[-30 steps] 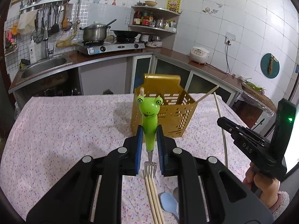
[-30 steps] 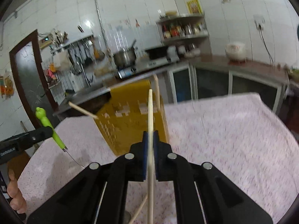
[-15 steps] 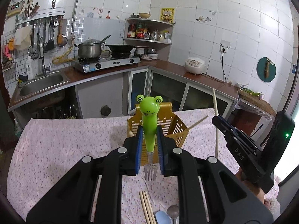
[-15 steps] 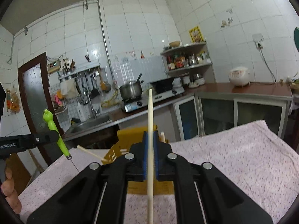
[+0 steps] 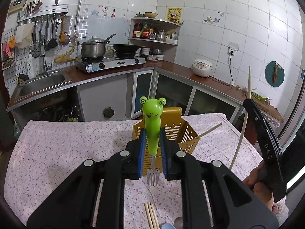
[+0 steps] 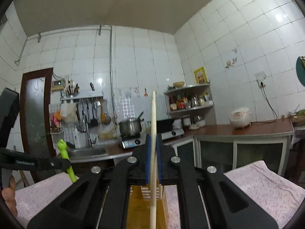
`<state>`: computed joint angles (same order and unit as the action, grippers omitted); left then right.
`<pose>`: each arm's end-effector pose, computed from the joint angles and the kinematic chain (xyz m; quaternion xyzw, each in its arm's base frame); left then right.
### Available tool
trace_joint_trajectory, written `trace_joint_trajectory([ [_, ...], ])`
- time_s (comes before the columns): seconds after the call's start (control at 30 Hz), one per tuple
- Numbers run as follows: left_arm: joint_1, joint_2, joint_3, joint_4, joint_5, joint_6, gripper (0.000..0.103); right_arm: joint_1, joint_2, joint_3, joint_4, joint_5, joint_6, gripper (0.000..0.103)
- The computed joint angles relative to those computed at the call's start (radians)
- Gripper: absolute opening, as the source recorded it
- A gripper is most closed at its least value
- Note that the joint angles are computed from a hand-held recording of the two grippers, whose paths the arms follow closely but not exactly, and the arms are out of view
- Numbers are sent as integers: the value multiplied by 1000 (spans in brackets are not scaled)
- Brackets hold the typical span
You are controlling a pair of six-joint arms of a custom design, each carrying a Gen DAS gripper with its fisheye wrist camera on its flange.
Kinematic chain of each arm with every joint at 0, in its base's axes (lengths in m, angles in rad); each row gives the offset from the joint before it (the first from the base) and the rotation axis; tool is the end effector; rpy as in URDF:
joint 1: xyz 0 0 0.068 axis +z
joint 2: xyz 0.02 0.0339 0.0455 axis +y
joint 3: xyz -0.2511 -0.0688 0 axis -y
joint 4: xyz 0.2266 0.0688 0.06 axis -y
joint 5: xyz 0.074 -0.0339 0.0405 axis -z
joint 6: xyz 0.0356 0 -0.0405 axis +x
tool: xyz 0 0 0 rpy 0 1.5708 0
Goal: Organize utensils
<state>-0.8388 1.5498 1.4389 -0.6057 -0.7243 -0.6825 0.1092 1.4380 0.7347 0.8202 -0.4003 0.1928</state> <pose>0.2331 -0.2241 0.3330 -0.0799 0.8600 -0.0335 0.5029 0.3011 0.0470 0.2741 -0.1212 0.6570 0.2408 0.7041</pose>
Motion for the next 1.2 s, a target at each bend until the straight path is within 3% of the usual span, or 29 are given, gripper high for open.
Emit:
trace_joint_trajectory([
  [0.33,48,83,143,40,-4,124,14,56,105,117,44,34,7,6],
  [0.7,159,177,268,70,59,212,14,107,315,336,71,78,35,6],
  [1.0,171,187,285,99,62,250,14,113,359,347,76,77,12,6],
  [1.2,196,208,199,124,128,188,14,106,358,331,43,62,-20,6],
])
